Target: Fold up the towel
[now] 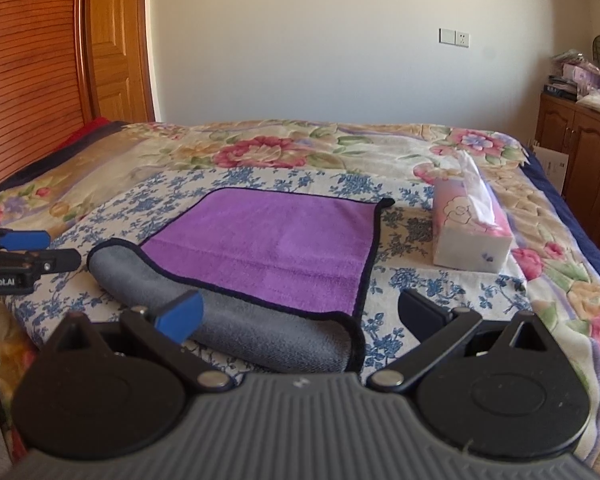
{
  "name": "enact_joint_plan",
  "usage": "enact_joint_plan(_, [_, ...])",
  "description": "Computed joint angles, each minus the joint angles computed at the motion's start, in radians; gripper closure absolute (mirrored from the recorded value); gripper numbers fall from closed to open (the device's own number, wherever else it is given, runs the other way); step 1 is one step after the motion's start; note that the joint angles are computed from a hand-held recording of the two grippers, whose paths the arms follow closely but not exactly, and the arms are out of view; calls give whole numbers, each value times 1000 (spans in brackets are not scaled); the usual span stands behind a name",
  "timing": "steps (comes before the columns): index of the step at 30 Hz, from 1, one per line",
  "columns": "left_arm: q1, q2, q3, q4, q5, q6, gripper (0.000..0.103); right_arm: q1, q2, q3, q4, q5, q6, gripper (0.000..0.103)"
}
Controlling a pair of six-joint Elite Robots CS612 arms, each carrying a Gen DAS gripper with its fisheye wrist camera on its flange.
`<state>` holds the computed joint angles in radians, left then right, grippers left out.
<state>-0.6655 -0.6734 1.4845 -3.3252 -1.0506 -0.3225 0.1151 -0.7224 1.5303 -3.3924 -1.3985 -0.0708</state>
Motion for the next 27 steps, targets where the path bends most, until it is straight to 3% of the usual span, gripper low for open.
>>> enact_joint_plan(10, [19,23,-47,49,-21,-15,36,-3,14,-27,33,1,1,1])
enact_joint_plan(13, [24,29,-57,58,-21,-24,36,-5,19,-38,55,3,-1,11])
enact_joint_plan(19, [38,43,-86,82,-33,-33,36,-7,28,-56,96,5,-3,14])
enact_joint_plan(27, [63,55,-119,129,-100,-48,51,-8,33,-77,174,-22,5,16])
